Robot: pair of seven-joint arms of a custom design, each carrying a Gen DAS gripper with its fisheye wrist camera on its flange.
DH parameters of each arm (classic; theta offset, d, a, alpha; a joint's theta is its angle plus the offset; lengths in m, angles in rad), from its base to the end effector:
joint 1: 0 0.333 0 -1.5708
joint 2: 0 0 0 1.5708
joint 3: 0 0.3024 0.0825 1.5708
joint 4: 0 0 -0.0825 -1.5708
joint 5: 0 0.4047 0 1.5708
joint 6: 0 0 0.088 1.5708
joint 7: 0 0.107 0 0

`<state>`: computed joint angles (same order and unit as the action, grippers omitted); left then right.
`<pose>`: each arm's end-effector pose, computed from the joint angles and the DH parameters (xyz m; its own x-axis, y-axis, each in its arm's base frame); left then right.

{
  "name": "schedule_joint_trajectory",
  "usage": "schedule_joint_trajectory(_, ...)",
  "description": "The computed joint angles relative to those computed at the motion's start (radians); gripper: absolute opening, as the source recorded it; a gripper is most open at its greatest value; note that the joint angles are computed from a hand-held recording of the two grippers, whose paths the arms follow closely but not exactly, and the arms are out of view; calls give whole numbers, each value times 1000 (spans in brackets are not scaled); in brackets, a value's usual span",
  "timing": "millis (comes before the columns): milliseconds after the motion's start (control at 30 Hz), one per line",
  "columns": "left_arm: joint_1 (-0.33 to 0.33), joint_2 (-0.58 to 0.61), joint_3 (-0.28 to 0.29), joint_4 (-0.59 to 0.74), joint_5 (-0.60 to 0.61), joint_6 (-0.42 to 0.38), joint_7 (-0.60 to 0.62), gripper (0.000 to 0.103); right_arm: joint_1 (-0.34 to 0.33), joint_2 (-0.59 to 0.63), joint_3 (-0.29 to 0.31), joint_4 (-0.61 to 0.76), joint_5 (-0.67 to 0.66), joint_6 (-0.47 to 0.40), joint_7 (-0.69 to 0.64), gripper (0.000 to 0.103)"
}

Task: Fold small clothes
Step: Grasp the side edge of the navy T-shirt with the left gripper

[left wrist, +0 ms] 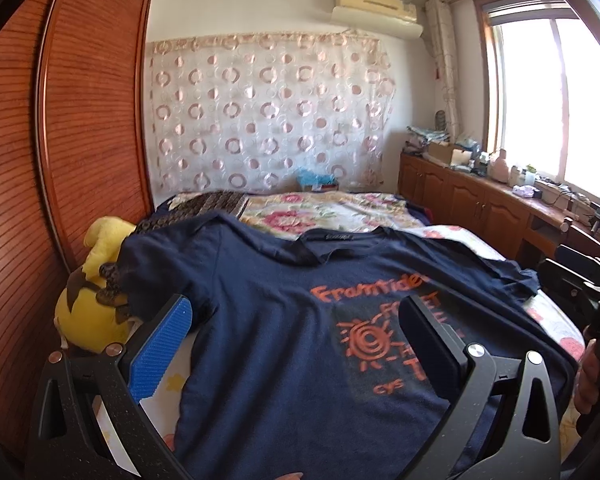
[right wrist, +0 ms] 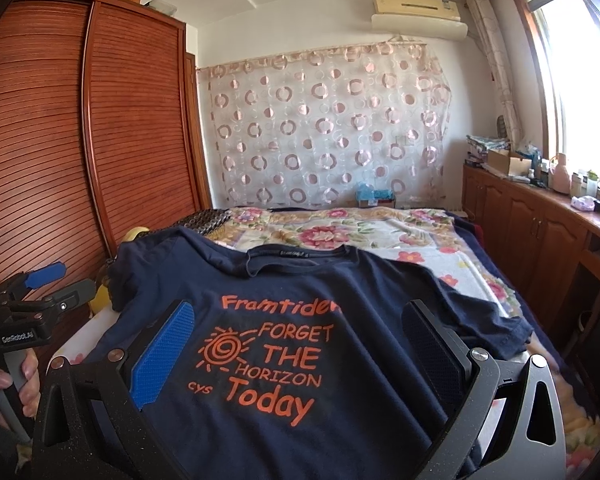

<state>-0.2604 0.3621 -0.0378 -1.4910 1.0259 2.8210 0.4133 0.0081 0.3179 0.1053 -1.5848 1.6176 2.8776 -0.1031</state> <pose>0.6841 -0.2500 0.5426 0.0165 -0.9992 0.0352 -0.4243 -0.0389 -0.9047 0.7032 0.0136 0.4961 0.3667 -0.9284 -0.0611 -0.2943 -0.0534 -0.9542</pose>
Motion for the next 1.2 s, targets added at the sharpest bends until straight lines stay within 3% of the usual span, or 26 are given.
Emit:
schedule_joint_trajectory(500, 127, 9, -4, -77, -184, 3, 176, 103, -16, 99, -6, 80, -458, -169, 359, 103)
schedule_joint_trajectory(667, 171, 27, -17, -73, -257, 4, 259, 103, -34, 109, -1, 107, -544, -226, 421, 103)
schedule_joint_trajectory(767, 227, 60, -52, -50, -372, 21, 368, 93, -41, 112, -2, 121, -579, -249, 435, 103)
schedule_joint_trajectory(867, 216, 97, -36, 8, -393, -29, 411, 83, -49, 127, -2, 145, -607, -272, 449, 103)
schedule_joint_trajectory(1000, 239, 154, -42, 93, -456, -33, 477, 77, -45, 146, 12, 164, -621, -256, 427, 103)
schedule_joint_trajectory(1200, 275, 277, -74, 290, -571, -109, 611, 68, -42, 166, 33, 195, -611, -259, 382, 103)
